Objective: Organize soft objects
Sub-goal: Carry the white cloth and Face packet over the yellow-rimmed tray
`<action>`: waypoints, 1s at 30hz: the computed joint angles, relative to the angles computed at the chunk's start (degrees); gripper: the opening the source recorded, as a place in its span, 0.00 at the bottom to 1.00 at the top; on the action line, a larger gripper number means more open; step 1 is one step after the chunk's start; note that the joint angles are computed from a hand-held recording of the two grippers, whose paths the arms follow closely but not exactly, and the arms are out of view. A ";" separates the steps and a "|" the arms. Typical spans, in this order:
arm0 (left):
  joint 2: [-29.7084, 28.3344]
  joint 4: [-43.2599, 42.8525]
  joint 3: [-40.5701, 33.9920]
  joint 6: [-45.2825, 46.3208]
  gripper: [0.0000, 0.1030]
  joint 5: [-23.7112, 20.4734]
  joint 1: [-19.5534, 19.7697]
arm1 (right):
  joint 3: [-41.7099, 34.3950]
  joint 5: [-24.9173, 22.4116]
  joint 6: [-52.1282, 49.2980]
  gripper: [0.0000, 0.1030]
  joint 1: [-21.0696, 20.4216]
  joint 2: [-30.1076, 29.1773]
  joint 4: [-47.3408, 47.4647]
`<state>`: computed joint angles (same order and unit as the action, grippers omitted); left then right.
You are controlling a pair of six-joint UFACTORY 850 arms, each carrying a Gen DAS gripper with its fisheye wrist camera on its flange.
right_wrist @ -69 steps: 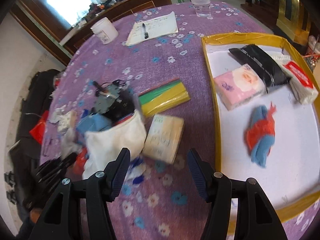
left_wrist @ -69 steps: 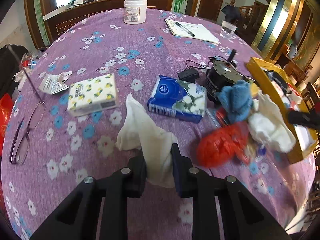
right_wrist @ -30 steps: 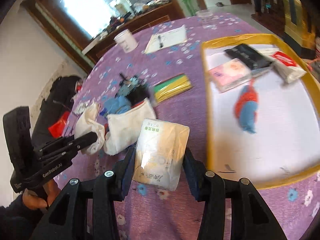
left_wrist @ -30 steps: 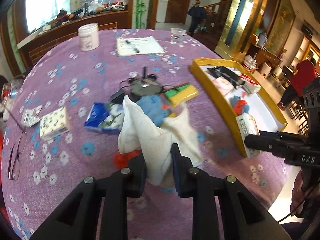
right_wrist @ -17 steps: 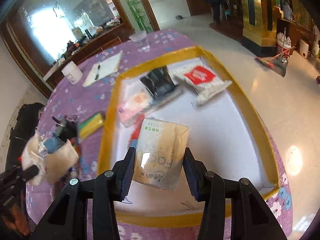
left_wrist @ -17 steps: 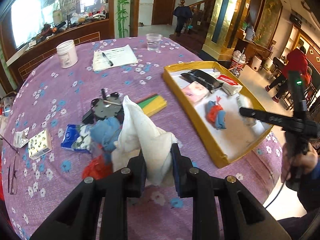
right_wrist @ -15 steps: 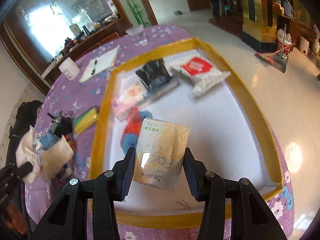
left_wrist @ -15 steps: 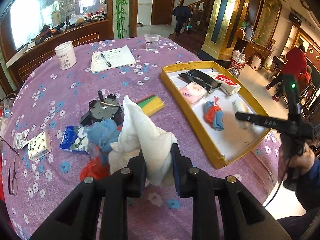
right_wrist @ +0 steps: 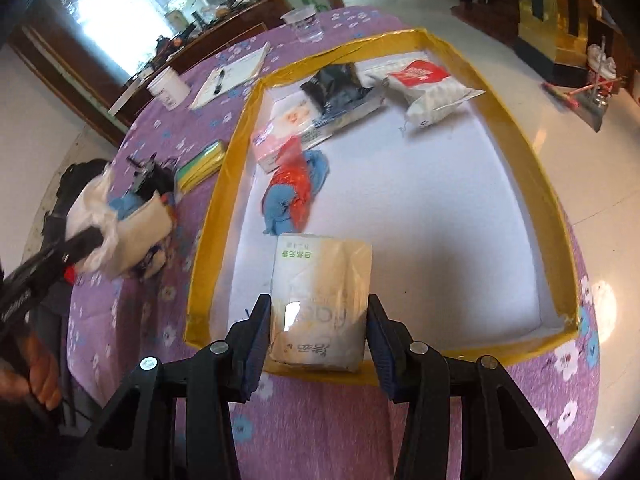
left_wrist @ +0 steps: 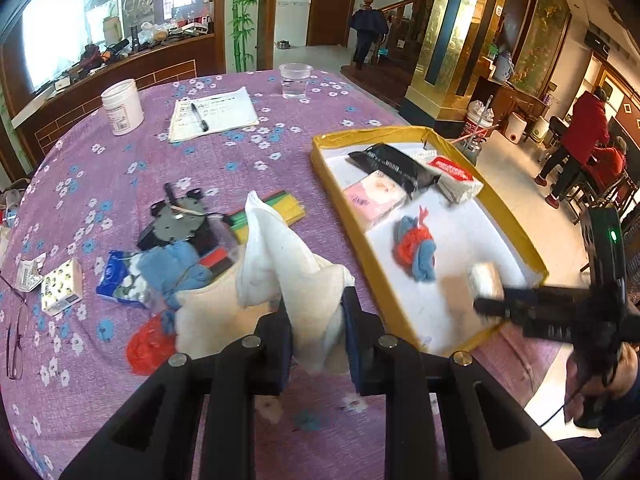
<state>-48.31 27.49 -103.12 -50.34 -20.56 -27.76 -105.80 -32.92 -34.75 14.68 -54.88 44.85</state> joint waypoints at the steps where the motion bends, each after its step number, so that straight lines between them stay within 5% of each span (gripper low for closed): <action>1: -0.66 -0.40 -1.14 0.30 0.21 -0.37 -0.29 | 0.77 -0.53 -1.74 0.47 -0.14 0.45 0.59; 9: -5.02 -1.58 -8.56 -0.74 0.21 -4.74 -2.77 | 1.47 -6.06 -14.05 0.47 -3.75 0.90 11.87; 17: -4.44 -2.29 -8.04 -1.37 0.21 -6.07 -4.03 | -0.67 -7.55 -14.98 0.47 -4.96 0.80 15.11; 25: -2.05 -3.07 -4.21 3.20 0.21 1.95 -2.59 | 2.58 -1.47 -12.65 0.47 -3.69 4.52 15.84; 30: -1.23 -11.90 -1.66 12.95 0.21 6.41 -1.24 | 4.76 2.00 -9.85 0.47 -2.30 6.46 14.70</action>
<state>-49.54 15.59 -104.78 -37.39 -14.15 -29.00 -101.04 -30.92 -44.60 12.38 -48.43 59.56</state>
